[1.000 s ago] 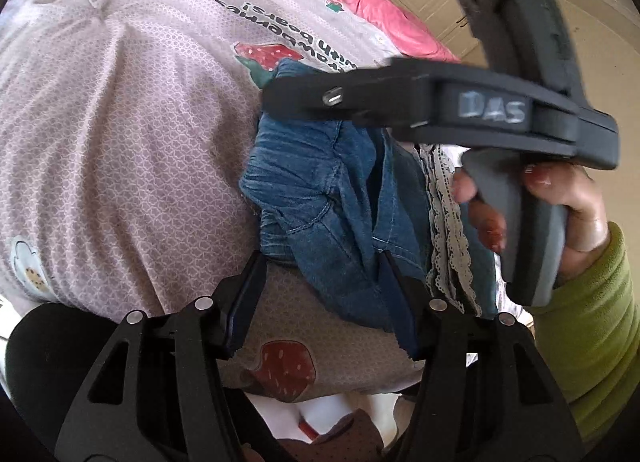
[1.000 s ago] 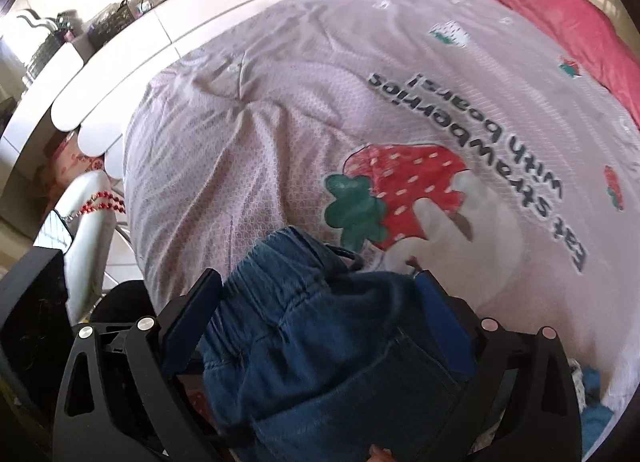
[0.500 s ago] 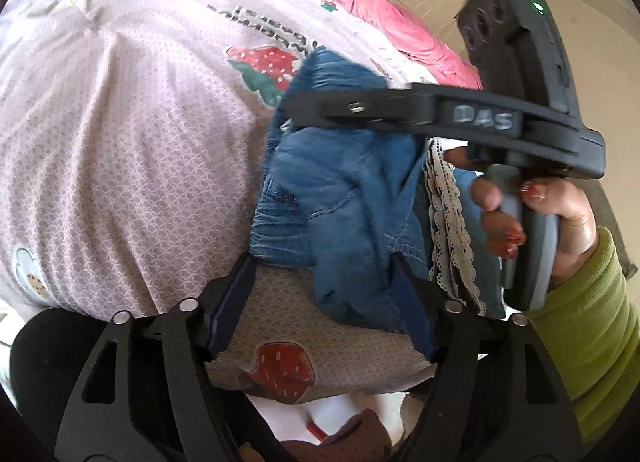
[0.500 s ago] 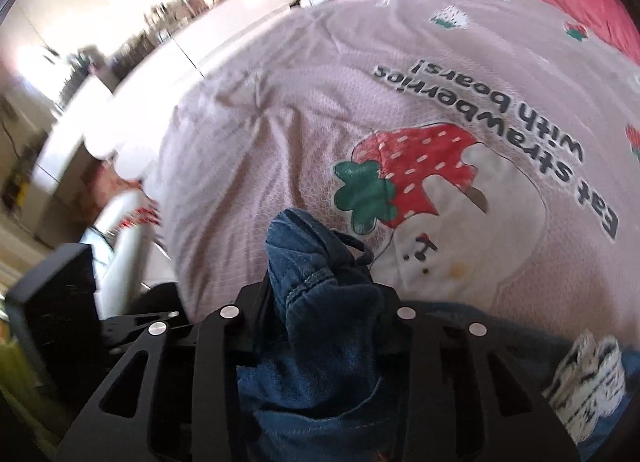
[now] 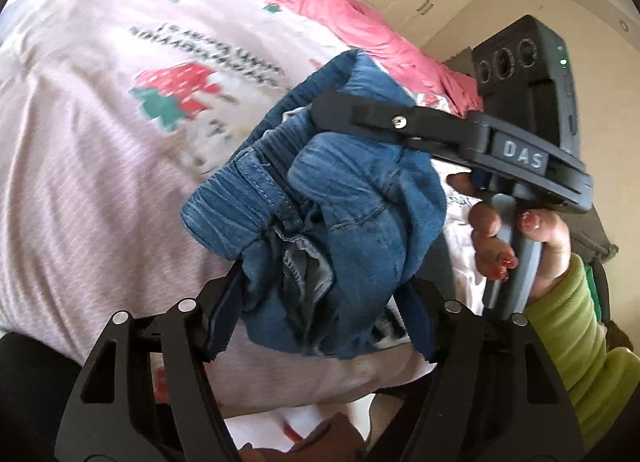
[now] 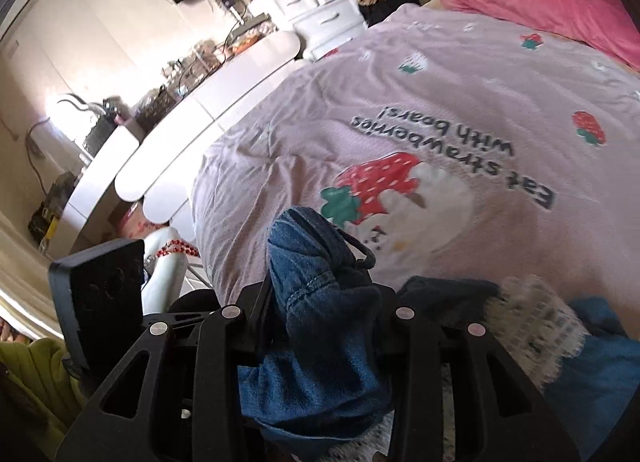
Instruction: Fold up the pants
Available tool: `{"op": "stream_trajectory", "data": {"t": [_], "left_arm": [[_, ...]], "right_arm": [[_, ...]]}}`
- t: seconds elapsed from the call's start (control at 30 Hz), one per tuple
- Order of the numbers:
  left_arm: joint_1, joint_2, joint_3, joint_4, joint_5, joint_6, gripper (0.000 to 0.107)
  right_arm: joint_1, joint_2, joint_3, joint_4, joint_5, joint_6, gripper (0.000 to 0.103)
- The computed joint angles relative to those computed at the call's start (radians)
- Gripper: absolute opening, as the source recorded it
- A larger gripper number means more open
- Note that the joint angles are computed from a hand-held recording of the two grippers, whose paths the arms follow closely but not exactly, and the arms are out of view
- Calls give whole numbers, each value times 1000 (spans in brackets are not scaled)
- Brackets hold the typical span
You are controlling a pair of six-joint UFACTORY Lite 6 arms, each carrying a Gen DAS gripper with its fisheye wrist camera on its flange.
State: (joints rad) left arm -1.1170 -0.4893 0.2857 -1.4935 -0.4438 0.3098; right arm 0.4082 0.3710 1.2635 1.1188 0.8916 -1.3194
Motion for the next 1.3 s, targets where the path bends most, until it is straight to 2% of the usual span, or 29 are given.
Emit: {"op": "stream_trajectory", "data": {"t": [0.23, 0.37, 0.5, 0.63, 0.7, 0.87, 1.0, 1.17, 1.3], "left_arm": [[-57, 184, 188, -47, -14, 70, 60], [-20, 301, 295, -43, 22, 106, 61], [-18, 372, 365, -53, 28, 134, 61], [14, 490, 478, 4, 107, 151, 66], [22, 553, 543, -21, 132, 217, 66], [16, 686, 653, 2, 191, 244, 67], [25, 776, 745, -151, 211, 434, 71], [-4, 842, 824, -170, 183, 468, 75], [-12, 906, 891, -154, 179, 484, 78]], "right_arm": [[-136, -47, -53, 17, 87, -73, 36], [-205, -67, -88, 29, 124, -117, 37], [-293, -70, -110, 45, 180, -158, 42], [-419, -62, -124, 56, 240, -189, 51], [-492, -64, -139, 48, 253, -210, 51], [-585, -92, -197, 13, 203, -241, 51], [-563, -118, -253, -6, 115, -257, 51], [-546, -122, -277, -29, -61, -257, 51], [-587, -63, -244, -27, -81, -242, 53]]}}
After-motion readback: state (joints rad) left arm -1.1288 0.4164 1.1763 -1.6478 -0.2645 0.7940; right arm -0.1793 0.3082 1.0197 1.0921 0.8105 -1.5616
